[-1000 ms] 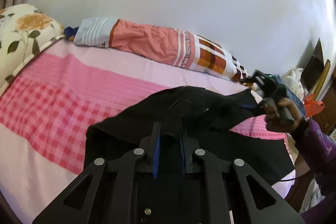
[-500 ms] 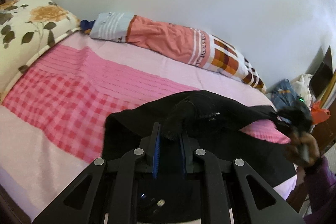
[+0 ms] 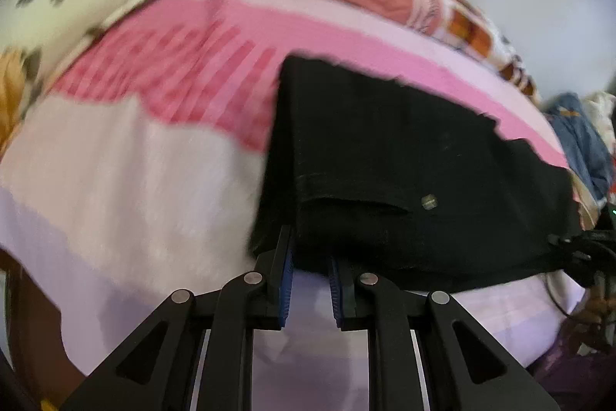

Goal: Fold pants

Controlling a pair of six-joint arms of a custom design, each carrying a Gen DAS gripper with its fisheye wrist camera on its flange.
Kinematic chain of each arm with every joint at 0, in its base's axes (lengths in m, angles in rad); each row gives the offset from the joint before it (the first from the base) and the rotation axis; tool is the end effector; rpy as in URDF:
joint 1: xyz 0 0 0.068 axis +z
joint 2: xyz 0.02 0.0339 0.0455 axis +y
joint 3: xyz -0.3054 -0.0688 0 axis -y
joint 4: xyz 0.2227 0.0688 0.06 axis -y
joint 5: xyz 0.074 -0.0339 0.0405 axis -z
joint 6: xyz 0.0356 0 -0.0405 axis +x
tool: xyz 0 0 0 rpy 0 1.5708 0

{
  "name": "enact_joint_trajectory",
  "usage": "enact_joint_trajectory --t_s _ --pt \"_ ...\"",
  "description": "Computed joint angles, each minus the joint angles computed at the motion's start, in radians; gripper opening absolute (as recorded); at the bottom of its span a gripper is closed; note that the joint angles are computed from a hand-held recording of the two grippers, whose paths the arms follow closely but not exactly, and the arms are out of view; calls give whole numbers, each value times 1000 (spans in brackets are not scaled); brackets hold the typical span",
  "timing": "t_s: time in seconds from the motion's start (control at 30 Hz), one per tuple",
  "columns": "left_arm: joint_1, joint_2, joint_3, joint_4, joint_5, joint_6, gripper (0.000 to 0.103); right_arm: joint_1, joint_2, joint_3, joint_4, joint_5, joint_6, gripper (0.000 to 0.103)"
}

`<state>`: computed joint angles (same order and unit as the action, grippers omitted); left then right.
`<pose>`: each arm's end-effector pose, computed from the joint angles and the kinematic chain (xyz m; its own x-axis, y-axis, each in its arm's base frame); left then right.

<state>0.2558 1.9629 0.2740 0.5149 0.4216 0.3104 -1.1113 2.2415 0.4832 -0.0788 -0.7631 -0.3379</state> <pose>0.2080 0.0393 0.0693 -0.8734 0.0596 -0.4833 0.1984 0.9499 -0.2413 0.1112 -0.1692 0.0266 -0.6451 0.7636 0.0272 0.5454 0.4352 0.7163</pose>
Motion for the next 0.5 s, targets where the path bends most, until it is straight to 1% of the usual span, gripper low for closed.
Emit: enact_joint_trajectory --t_s 0.03,0.07,0.1,0.13,0.17,0.2,0.23,0.27,0.3,0.33,0.37,0.4,0.43,0.47,0.5 --pt "28 -8 0 -14 17 -3 17 -7 13 18 -38 -27 -25 10" --pt "33 -27 -6 -13 4 -12 17 -28 37 49 -93 -58 -65 10" --pt "30 -65 -21 -5 -35 -26 17 -52 55 73 -124 -78 -81 10" --pt "28 -113 -36 0 -76 -42 18 -80 80 89 -134 -111 -85 11" --pt "35 -164 -46 -8 -91 -60 19 -131 110 127 -183 -152 -108 13" --pt "51 -237 -54 -27 -81 -84 19 -187 133 169 -236 -198 -139 16" --pt "57 -322 -59 -54 -70 -117 22 -234 138 200 -261 -227 -159 26" --pt "43 -381 -58 -75 -77 -146 31 -270 129 212 -266 -233 -173 36" --pt "27 -427 -54 -99 -75 -168 37 -305 130 245 -275 -249 -173 38" --pt "-1 -467 -47 -122 -53 -195 52 -328 146 285 -308 -275 -181 38" --pt "-44 -485 -42 -129 -43 -223 62 -351 172 340 -350 -302 -178 38" --pt "-98 -489 -41 -126 -56 -247 63 -370 180 371 -343 -319 -137 38" --pt "-182 -474 -41 -105 -92 -274 63 -388 194 402 -331 -338 -92 38" --pt "-223 -449 -29 -94 -111 -280 63 -404 209 436 -338 -356 -67 38" --pt "-296 -414 -27 -61 -154 -301 63 -415 222 464 -318 -372 -18 38"
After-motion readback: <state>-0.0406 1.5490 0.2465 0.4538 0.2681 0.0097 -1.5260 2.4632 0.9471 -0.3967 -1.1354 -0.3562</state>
